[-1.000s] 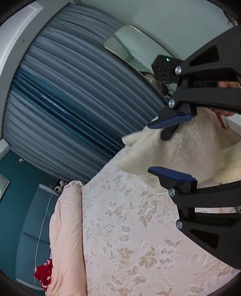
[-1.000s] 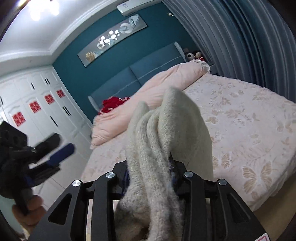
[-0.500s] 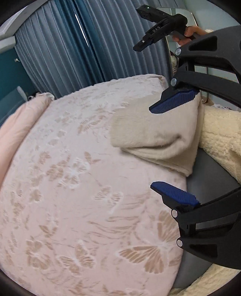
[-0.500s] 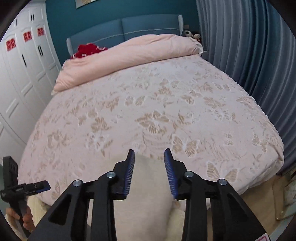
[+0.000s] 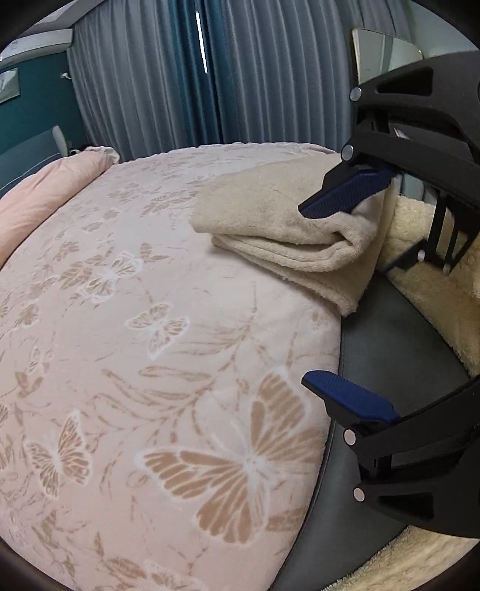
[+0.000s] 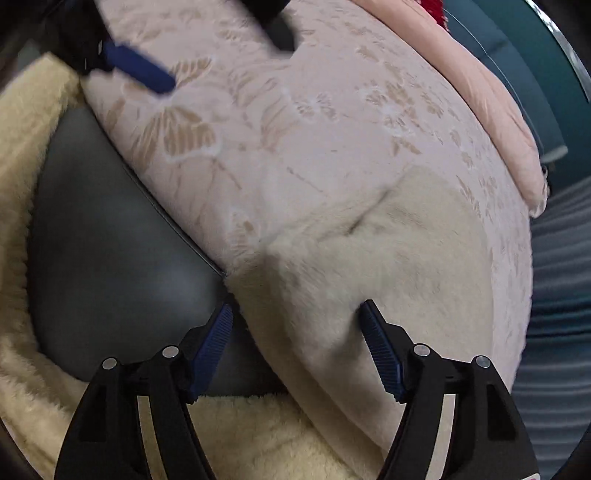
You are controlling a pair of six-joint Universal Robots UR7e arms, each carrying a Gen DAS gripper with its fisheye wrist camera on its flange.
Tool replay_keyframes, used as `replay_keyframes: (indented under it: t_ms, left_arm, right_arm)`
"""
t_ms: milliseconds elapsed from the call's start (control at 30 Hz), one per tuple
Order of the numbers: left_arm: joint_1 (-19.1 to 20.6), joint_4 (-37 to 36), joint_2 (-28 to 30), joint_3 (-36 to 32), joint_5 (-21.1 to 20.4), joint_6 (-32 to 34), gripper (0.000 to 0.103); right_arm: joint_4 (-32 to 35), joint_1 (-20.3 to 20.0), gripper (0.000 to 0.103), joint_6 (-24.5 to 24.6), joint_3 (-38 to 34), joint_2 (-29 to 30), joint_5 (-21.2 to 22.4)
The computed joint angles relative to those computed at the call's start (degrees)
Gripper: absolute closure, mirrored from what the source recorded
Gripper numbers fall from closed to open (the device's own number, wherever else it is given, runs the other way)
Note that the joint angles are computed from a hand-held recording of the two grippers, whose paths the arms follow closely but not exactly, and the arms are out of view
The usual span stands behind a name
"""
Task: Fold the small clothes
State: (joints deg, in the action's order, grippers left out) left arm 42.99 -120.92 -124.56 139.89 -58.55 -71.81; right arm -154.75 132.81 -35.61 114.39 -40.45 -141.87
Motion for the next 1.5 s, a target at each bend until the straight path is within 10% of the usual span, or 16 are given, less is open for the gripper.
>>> replay_keyframes:
  t_ms: [167, 233, 300, 500, 667, 800, 967, 1067, 1200, 1367, 1433, 1500]
  left_arm:
    - [-1.70, 5.56, -5.32, -0.68, 4.42, -4.09, 0.017]
    - [-1.48, 5.99, -6.43, -0.63, 4.35, -4.78, 0.017]
    - [-1.81, 6.88, -7.58, -0.58, 4.74, -5.73, 0.017]
    - [-1.77, 4.84, -8.09, -1.03, 6.13, -4.37, 0.017]
    - [-2.55, -1.69, -5.45, -2.84, 6.49, 2.19, 0.017]
    - [-1.71, -11.71, -1.12, -1.99, 5.42, 9.00, 0.006]
    - [9.50, -22.53, 10.34, -0.59, -5.12, 13.17, 0.006]
    - [13.24, -26.23, 15.18, -0.04, -8.47, 12.94, 0.007]
    - [15.78, -33.73, 20.05, 0.84, -10.73, 13.96, 0.006]
    - [21.68, -41.20, 26.97, 0.23, -18.40, 12.62, 0.005]
    - [22.76, -42.52, 28.03, -0.08, -20.79, 11.39, 0.011]
    - [22.03, -39.56, 27.73, -2.25, -21.00, 13.96, 0.048]
  right_arm:
    - [-18.16, -0.06, 0.018, -11.98, -1.06, 12.02, -11.94]
    - [-18.13, -0.66, 0.031, -11.82, -1.77, 13.09, -13.04]
    - [-8.60, -0.51, 0.068, -3.87, -3.29, 10.01, -10.98]
    - [18.61, -3.08, 0.085, 28.93, -19.07, -5.71, 21.53]
    - [5.52, -11.45, 0.086, 41.10, -20.32, -14.43, 48.68]
    - [-6.92, -21.53, 0.084, 48.96, -7.89, -18.23, 59.23]
    - [-10.06, -29.19, 0.079, 52.82, 2.27, -15.31, 52.21]
    - [-13.04, -30.46, 0.069, 52.53, 3.86, -15.20, 55.01]
    - [-7.25, -29.16, 0.031, 48.37, -1.24, -12.81, 56.33]
    - [-6.98, -28.62, 0.032, 51.75, -4.58, -8.20, 55.10]
    - [-10.12, -29.19, 0.070, 54.96, -4.42, -7.39, 56.63]
    - [-11.80, -29.23, 0.076, 57.48, -4.88, -7.47, 59.90]
